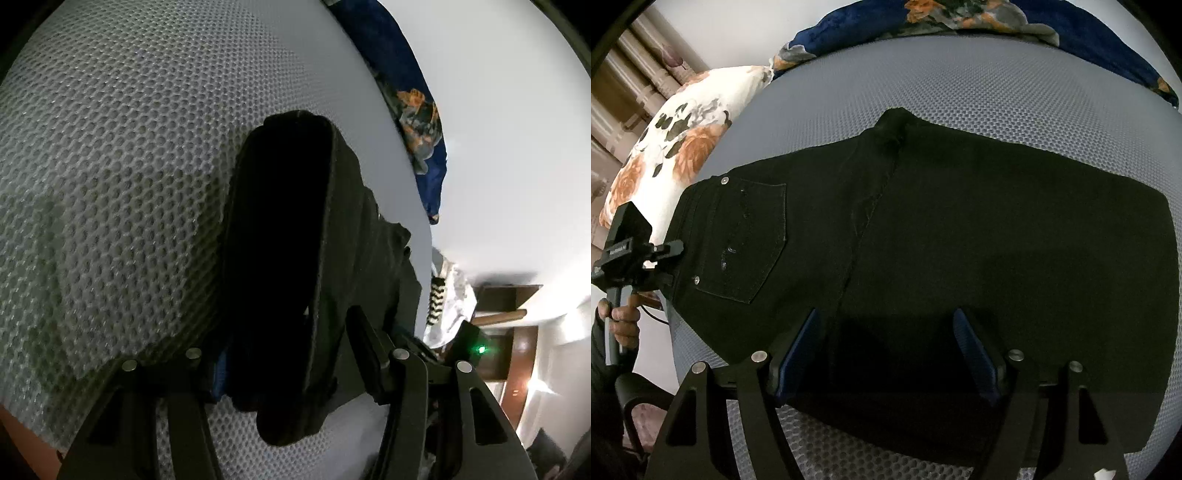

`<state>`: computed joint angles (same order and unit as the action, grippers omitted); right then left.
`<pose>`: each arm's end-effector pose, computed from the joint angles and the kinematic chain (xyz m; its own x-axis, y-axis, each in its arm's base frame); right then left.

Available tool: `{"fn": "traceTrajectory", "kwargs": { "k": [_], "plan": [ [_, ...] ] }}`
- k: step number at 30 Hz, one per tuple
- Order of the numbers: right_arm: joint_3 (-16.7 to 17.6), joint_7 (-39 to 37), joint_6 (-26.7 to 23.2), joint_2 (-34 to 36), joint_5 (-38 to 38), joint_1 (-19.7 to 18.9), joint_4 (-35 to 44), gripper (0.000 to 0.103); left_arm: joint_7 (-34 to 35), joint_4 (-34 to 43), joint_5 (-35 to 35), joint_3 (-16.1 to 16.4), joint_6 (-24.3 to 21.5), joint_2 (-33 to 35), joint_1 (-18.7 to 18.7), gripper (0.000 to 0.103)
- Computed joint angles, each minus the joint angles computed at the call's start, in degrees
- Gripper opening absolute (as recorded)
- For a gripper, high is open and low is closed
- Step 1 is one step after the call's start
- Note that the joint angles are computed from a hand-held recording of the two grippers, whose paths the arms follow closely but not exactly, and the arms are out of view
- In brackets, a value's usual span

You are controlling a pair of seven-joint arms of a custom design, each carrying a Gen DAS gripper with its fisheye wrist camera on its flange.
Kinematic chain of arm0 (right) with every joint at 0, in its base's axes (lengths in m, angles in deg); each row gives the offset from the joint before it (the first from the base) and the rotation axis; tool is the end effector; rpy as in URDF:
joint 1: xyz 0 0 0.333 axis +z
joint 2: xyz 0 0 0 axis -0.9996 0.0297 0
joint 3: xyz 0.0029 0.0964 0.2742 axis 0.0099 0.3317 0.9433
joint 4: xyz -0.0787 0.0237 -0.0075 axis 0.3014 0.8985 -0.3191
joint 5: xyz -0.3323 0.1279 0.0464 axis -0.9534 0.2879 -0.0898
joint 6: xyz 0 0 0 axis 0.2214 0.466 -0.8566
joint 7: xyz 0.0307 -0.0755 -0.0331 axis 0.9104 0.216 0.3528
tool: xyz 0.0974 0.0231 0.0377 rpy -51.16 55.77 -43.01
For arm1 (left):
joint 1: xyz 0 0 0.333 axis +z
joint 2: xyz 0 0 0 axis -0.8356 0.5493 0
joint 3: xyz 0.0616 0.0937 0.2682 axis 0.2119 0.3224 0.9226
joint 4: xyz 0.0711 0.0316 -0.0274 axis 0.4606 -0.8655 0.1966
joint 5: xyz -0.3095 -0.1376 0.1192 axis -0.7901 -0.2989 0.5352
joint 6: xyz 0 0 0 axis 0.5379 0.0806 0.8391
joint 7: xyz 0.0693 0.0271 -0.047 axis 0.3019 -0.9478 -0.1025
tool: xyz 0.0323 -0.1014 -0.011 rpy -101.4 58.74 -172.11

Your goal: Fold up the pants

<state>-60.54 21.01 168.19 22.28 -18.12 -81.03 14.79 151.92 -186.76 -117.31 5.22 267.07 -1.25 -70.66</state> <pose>0.6874 0.2189 0.3490 0.5794 -0.7588 -0.2975 -0.7869 -0.4256 -0.4468 0.5312 -0.3238 0.3831 0.3941 -0.5124 0.7630 -0.7630 -0.6452 -0.0392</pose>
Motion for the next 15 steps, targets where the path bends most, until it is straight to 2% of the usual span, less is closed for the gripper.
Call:
{"fn": "traceTrajectory", "kwargs": {
  "k": [1, 3, 5, 6, 7, 8, 13, 15],
  "plan": [
    [0.00, 0.14, 0.06, 0.05, 0.03, 0.04, 0.06, 0.073, 0.29, 0.45, -0.05, -0.19, 0.07, 0.41, 0.21, 0.056],
    [0.05, 0.30, 0.24, -0.03, 0.16, 0.01, -0.13, 0.073, -1.80, 0.97, 2.45, 2.12, -0.98, 0.41, -1.48, 0.056],
    [0.10, 0.47, 0.26, -0.07, 0.26, 0.00, -0.17, 0.073, -7.53, 1.44, 8.50, 7.56, -2.54, 0.23, -5.86, 0.053],
    [0.13, 0.50, 0.26, -0.07, 0.31, -0.02, -0.15, 0.073, -12.20, 1.90, 13.40, 11.99, -4.27, 0.05, -9.40, 0.047],
    [0.20, 0.51, 0.27, -0.07, 0.46, -0.10, -0.18, 0.073, -17.50, 2.79, 20.13, 16.02, -6.96, 0.00, -12.34, 0.036],
    [0.24, 0.58, 0.26, -0.09, 0.59, -0.16, -0.20, 0.073, -19.71, 3.56, 22.84, 18.05, -8.46, 0.11, -13.96, 0.033],
    [0.46, 0.63, -0.27, -0.05, 1.25, -0.54, 0.06, 0.073, -31.12, 10.09, 38.09, 23.55, -18.95, 0.79, -18.11, 0.025],
    [0.50, 0.51, -0.16, -0.31, 1.57, -0.64, -0.25, 0.072, -33.42, 12.56, 41.63, 23.54, -21.70, 1.26, -18.20, 0.024]
  ]
}}
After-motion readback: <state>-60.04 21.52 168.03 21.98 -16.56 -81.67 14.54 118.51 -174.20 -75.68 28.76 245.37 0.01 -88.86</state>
